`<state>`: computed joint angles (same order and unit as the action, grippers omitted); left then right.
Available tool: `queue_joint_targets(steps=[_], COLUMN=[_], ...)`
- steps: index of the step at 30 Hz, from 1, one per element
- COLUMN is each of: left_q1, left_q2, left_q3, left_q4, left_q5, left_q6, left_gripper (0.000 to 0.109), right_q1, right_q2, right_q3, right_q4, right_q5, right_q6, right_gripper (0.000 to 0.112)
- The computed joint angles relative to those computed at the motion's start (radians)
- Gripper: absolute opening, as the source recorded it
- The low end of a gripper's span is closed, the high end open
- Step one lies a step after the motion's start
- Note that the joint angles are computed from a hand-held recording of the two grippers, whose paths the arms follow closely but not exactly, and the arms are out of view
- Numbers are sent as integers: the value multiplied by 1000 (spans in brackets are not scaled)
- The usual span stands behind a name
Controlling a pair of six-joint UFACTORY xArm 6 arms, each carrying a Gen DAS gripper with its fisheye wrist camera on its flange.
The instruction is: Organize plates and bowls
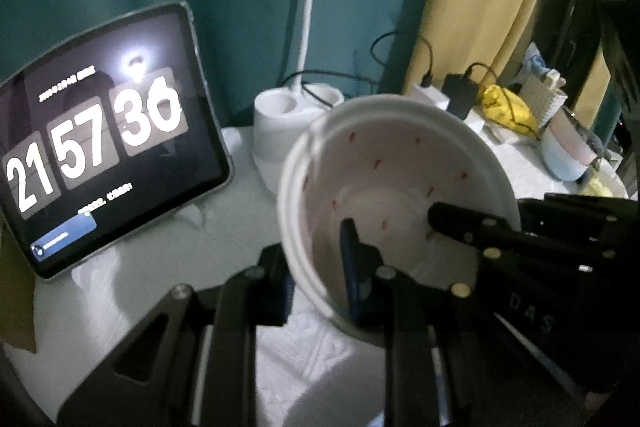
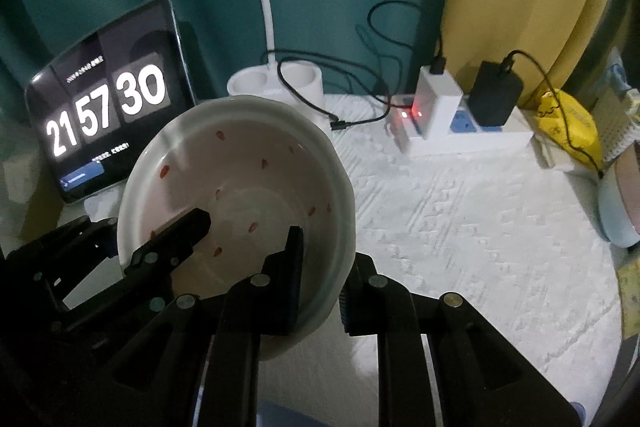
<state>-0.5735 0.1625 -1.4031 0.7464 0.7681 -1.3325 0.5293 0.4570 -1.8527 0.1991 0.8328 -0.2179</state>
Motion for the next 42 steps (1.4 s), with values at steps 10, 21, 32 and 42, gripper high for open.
queue_joint_targets(steps=[10, 21, 32, 42], left_q1=[-67, -155, -228, -278], left_q2=[-23, -18, 42, 133], left_q3=[-39, -111, -227, -362], left_q4=[42, 74, 81, 67], left_q5=[74, 170, 242, 286], left_q6=[-25, -49, -39, -9], left_gripper=[20, 21, 20, 20], right_q1=[-15, -49, -106, -164], right_q2=[-160, -303, -414, -485], right_q3=[174, 317, 423, 492], right_q4=[29, 85, 146, 184], right_q5=[-66, -95, -102, -99], right_q6=[-34, -91, -158, -207], right_gripper=[17, 17, 17, 17])
